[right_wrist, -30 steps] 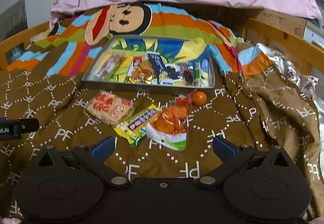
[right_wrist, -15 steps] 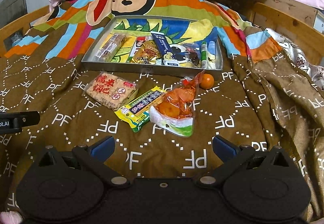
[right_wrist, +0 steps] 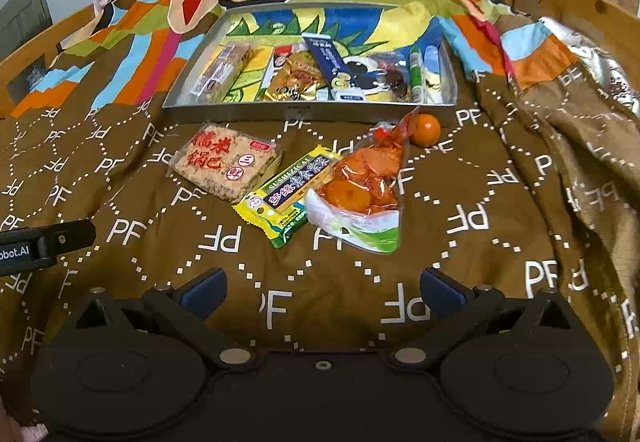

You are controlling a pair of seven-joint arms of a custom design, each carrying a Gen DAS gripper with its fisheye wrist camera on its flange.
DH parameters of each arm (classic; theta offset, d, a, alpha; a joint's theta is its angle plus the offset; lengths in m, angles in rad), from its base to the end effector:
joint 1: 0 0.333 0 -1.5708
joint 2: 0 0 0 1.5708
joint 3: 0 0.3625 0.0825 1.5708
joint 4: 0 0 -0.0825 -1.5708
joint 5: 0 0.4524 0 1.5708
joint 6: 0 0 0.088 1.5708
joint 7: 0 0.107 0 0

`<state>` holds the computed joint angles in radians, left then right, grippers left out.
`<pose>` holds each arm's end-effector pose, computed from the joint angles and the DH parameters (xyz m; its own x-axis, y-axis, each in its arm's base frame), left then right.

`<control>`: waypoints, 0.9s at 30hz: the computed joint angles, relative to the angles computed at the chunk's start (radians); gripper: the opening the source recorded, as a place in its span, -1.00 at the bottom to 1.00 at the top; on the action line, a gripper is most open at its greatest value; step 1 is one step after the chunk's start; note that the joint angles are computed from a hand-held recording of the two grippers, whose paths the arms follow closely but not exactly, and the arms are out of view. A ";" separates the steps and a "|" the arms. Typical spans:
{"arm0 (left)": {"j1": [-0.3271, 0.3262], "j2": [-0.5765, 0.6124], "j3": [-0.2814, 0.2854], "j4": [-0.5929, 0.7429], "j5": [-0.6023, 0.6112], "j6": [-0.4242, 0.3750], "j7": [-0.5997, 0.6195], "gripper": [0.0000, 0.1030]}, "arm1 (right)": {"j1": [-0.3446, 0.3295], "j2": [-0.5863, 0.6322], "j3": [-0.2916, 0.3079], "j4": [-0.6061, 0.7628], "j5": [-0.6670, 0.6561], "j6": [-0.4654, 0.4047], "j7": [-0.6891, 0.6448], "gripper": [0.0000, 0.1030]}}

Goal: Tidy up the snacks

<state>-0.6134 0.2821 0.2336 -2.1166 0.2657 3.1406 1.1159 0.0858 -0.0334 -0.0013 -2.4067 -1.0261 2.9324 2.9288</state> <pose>0.6213 -0.2815 0.3627 -0.2470 -0.9669 0.0643 -0.7203 0.1388 -0.6797 0.5467 0.1011 0.3647 -0.2879 -0.9549 -0.0728 -0.7339 0.2688 -0.6238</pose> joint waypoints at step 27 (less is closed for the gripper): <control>0.384 0.240 -0.462 0.262 -0.220 0.073 0.543 0.99 | 0.028 0.161 -0.107 0.167 -0.053 -0.007 0.043 0.99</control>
